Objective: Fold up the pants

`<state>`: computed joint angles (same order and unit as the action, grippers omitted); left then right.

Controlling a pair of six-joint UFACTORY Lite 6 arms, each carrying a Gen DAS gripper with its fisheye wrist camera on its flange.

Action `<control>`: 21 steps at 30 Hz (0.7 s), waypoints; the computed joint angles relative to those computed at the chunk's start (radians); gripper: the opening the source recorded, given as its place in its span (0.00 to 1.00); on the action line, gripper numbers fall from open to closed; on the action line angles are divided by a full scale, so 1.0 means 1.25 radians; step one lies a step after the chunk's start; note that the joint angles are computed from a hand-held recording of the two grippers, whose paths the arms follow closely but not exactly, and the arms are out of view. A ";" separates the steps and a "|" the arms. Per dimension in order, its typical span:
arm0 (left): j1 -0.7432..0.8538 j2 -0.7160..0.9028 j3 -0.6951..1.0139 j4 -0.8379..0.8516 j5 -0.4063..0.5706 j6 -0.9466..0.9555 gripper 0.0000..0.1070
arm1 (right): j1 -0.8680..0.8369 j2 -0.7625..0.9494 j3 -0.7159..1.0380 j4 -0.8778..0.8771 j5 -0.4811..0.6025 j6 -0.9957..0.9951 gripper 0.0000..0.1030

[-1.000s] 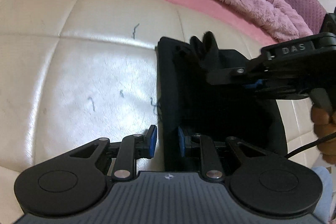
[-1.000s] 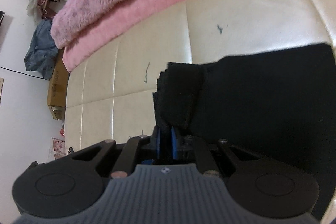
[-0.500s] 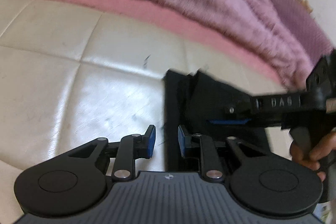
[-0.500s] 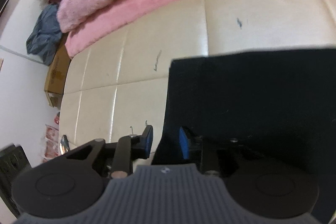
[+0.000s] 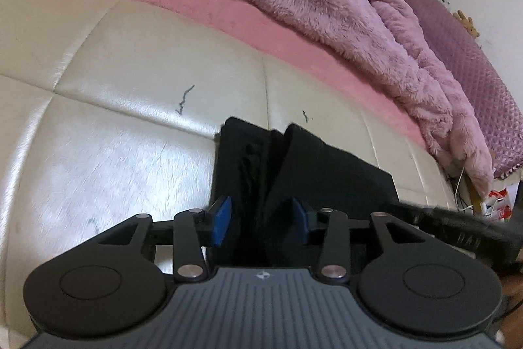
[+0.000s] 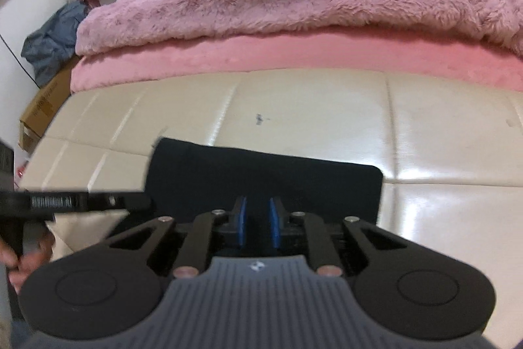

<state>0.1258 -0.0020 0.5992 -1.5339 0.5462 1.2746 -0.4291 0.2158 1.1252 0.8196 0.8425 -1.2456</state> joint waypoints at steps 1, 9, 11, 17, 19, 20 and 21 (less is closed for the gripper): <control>0.005 0.015 0.007 -0.018 0.011 0.021 0.47 | -0.006 0.009 -0.006 0.007 -0.007 -0.024 0.10; -0.036 0.071 0.036 -0.199 0.002 0.208 0.45 | -0.055 0.048 -0.066 0.099 -0.014 -0.182 0.10; -0.051 0.075 0.027 -0.264 -0.004 0.271 0.34 | -0.062 0.051 -0.070 0.109 -0.009 -0.202 0.10; -0.063 -0.013 -0.023 -0.323 -0.002 0.313 0.14 | -0.074 0.053 -0.067 0.118 0.005 -0.196 0.10; -0.060 -0.086 -0.041 -0.273 0.001 0.274 0.13 | -0.085 0.025 -0.077 0.111 0.019 -0.194 0.14; -0.053 -0.133 -0.050 -0.234 0.007 0.242 0.13 | -0.098 0.008 -0.083 0.113 0.031 -0.198 0.18; -0.048 -0.170 -0.056 -0.203 0.010 0.218 0.13 | -0.112 -0.011 -0.090 0.120 0.044 -0.205 0.19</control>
<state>0.0664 -0.2143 0.5293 -1.7879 0.5584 1.5465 -0.5694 0.2025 1.0131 0.9698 0.8982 -1.5019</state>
